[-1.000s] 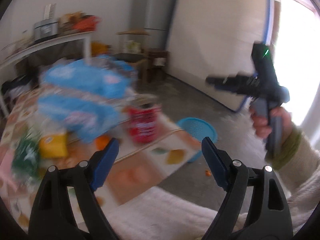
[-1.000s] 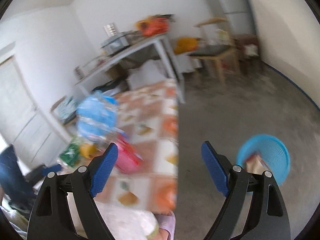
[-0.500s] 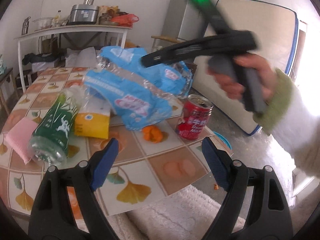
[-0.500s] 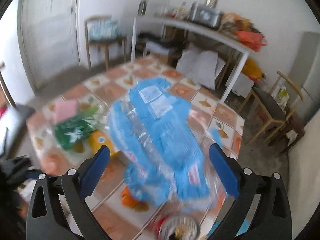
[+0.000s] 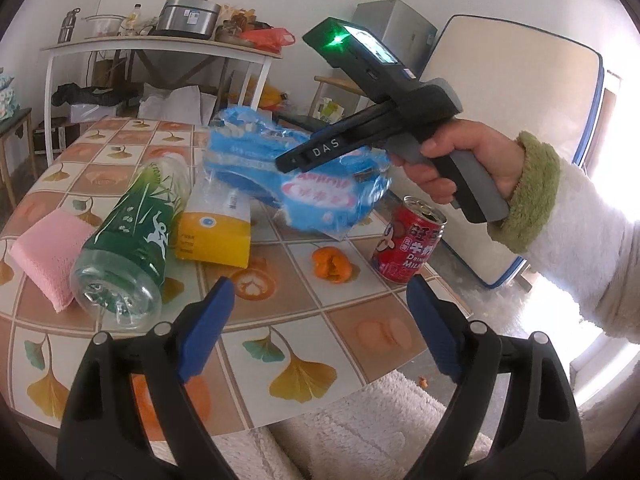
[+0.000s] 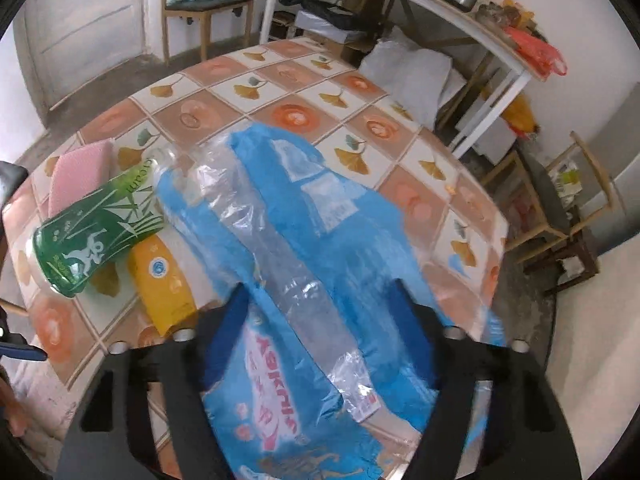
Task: Collect trash
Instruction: 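Grasp the blue-and-clear plastic bag with the right tool and lift it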
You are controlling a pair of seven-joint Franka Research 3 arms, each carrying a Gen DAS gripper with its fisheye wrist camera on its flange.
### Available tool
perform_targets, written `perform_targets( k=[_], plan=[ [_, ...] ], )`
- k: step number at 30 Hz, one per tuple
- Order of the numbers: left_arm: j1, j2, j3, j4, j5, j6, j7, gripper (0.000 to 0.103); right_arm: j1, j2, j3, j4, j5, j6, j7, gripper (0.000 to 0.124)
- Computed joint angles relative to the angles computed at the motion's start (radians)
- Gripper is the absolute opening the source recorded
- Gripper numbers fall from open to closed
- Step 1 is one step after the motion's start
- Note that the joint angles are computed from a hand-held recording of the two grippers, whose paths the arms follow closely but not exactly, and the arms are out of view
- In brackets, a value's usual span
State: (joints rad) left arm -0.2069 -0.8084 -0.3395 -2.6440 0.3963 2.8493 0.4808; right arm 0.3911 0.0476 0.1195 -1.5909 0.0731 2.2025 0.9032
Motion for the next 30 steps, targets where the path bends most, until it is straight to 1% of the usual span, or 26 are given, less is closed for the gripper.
perform_targets(
  k=[1, 2, 4, 5, 6, 7, 12, 13, 15, 17, 19, 20, 23, 27, 30],
  plan=[
    [0.002, -0.003, 0.000, -0.003, 0.002, 0.003, -0.001, 0.084, 0.000, 0.002, -0.001, 0.005, -0.005, 0.001, 0.011, 0.041],
    [0.005, -0.007, -0.002, -0.005, 0.004, 0.005, -0.002, 0.084, -0.003, -0.004, -0.003, 0.010, 0.013, -0.014, 0.018, 0.036],
    [0.012, -0.012, -0.008, -0.008, 0.009, 0.007, -0.007, 0.084, -0.009, 0.010, -0.006, 0.036, 0.044, -0.032, 0.024, 0.021],
    [0.017, -0.018, -0.013, -0.010, 0.013, 0.008, -0.011, 0.084, -0.010, 0.009, -0.006, 0.036, 0.048, -0.030, 0.029, 0.018],
    [0.021, -0.023, -0.017, -0.012, 0.017, 0.009, -0.014, 0.084, -0.013, 0.003, -0.008, 0.034, 0.062, -0.029, 0.027, 0.012],
    [0.025, -0.029, -0.021, -0.013, 0.021, 0.007, -0.017, 0.084, -0.016, -0.004, -0.008, 0.032, 0.077, -0.028, 0.025, 0.010],
    [0.037, -0.046, -0.040, -0.010, 0.042, -0.014, -0.028, 0.084, -0.035, -0.072, -0.017, -0.005, 0.212, 0.009, -0.015, 0.006],
    [0.038, -0.049, -0.044, -0.008, 0.045, -0.020, -0.031, 0.084, -0.040, -0.089, -0.021, -0.010, 0.261, 0.011, -0.028, 0.005],
    [0.037, -0.058, -0.047, -0.006, 0.053, -0.033, -0.033, 0.084, -0.049, -0.104, -0.036, 0.000, 0.375, -0.027, -0.054, 0.005],
    [0.033, -0.069, -0.053, -0.004, 0.062, -0.056, -0.030, 0.084, -0.063, -0.119, -0.058, 0.010, 0.522, -0.101, -0.080, 0.005],
    [0.030, -0.089, -0.062, -0.004, 0.073, -0.094, -0.029, 0.084, -0.075, -0.131, -0.073, 0.002, 0.624, -0.156, -0.094, 0.005],
    [0.028, -0.101, -0.067, -0.006, 0.079, -0.114, -0.029, 0.084, -0.082, -0.136, -0.084, -0.004, 0.690, -0.203, -0.095, 0.005],
    [0.019, -0.153, -0.080, -0.012, 0.094, -0.208, -0.033, 0.084, -0.099, -0.153, -0.101, -0.048, 0.812, -0.281, -0.097, 0.004],
    [0.020, -0.225, -0.084, -0.019, 0.117, -0.336, -0.045, 0.084, -0.106, -0.200, -0.098, -0.148, 0.840, -0.274, -0.105, 0.004],
    [0.030, -0.291, -0.058, -0.036, 0.131, -0.420, -0.061, 0.084, -0.106, -0.213, -0.103, -0.192, 0.859, -0.297, -0.098, 0.004]
  ],
)
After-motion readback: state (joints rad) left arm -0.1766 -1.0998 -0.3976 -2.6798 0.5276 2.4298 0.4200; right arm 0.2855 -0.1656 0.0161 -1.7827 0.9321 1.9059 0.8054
